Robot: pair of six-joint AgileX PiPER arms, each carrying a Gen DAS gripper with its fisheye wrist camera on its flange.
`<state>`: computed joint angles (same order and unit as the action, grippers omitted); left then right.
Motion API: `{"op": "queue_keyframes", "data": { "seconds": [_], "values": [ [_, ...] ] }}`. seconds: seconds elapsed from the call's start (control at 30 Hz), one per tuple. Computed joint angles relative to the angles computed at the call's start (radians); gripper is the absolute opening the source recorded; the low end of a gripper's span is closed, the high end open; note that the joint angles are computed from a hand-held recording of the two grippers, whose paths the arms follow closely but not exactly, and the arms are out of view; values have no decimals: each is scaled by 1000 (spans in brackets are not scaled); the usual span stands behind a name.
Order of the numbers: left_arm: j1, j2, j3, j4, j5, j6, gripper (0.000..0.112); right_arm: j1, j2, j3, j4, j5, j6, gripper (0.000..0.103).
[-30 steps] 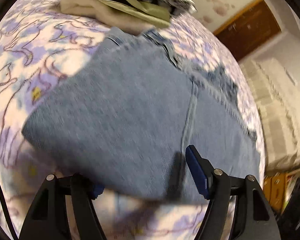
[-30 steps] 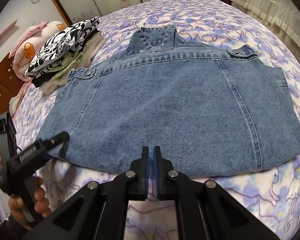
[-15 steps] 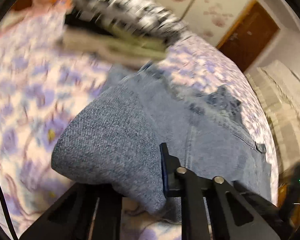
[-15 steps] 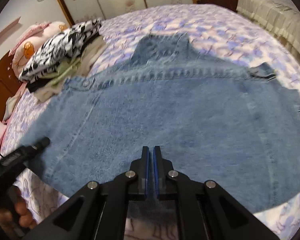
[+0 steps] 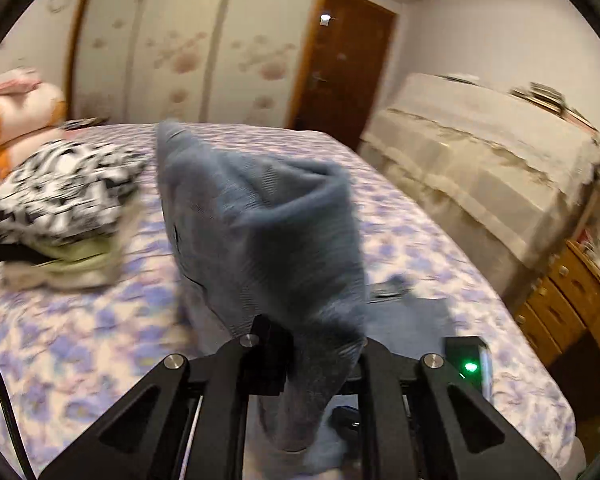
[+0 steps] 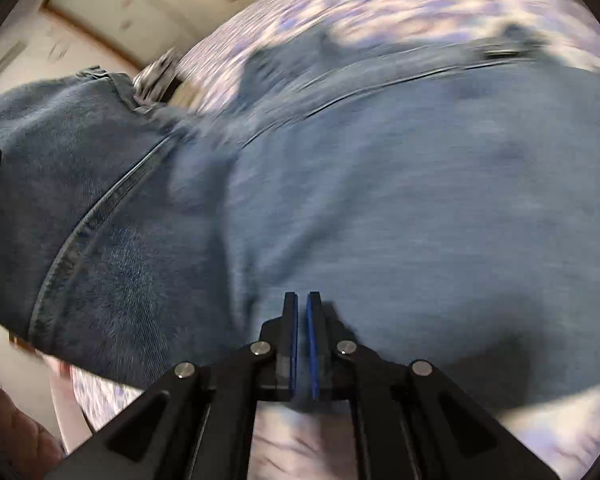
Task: Fold large clothes
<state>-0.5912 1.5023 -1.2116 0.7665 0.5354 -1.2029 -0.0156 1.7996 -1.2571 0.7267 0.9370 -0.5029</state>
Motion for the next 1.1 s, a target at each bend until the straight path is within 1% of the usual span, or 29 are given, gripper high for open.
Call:
{"op": "queue_keyframes", "data": {
  "seconds": [0.13,0.17,0.23,0.3,0.33,0.4,0.47,0.57,0.6,0.63,0.7,0.73,0.8,0.83,0.87,0.9,0.93,0.97,1.0,1.07,1.1],
  "values": [
    [-77,170,-190,-78,-26,69,10,-200,-84,23,-73,24,-14,5],
    [-94,223,-245,-118,-34,103,10,-240,-93,19,-97,30,-16,5],
    [-124,323,-331,-204,-54,169,10,-334,-99,4,-145,44,-31,5],
    [-150,416,-404,-268,-54,228,10,-398,-94,1,-181,45,-35,5],
    [-174,492,-458,-285,-42,257,10,-436,-82,-3,-201,50,-33,5],
    [-204,605,-571,-369,39,357,10,-478,-71,-1,-214,52,-33,5],
    [-226,687,-651,-407,92,384,10,-498,-68,3,-215,55,-38,5],
    [-246,707,-681,-321,99,342,10,-506,-75,20,-193,45,-56,5],
    [-244,724,-710,-338,114,374,11,-510,-73,21,-190,48,-65,5],
    [-241,755,-760,-382,154,434,13,-510,-73,23,-191,49,-66,5],
    [-231,808,-846,-475,254,555,22,-499,-63,8,-201,61,-51,5],
    [-230,805,-848,-501,273,581,30,-497,-65,5,-204,64,-48,5],
    [-215,744,-753,-574,216,633,52,-496,-78,-8,-201,74,-55,6],
    [-204,706,-704,-622,192,660,73,-491,-71,-31,-201,81,-52,12],
    [-193,660,-649,-661,168,676,85,-493,-71,-47,-195,93,-54,21],
    [-187,620,-602,-691,147,682,87,-497,-72,-64,-186,111,-57,24],
    [-171,565,-541,-751,128,704,87,-499,-70,-84,-177,127,-56,28],
    [-161,533,-512,-784,133,705,87,-504,-72,-95,-168,143,-59,28],
    [-148,493,-474,-803,137,684,87,-508,-66,-126,-148,176,-63,28],
    [-119,419,-388,-810,126,630,87,-507,-61,-159,-123,212,-69,28],
    [-108,390,-354,-785,125,582,87,-493,-56,-181,-117,228,-74,28]
  ]
}}
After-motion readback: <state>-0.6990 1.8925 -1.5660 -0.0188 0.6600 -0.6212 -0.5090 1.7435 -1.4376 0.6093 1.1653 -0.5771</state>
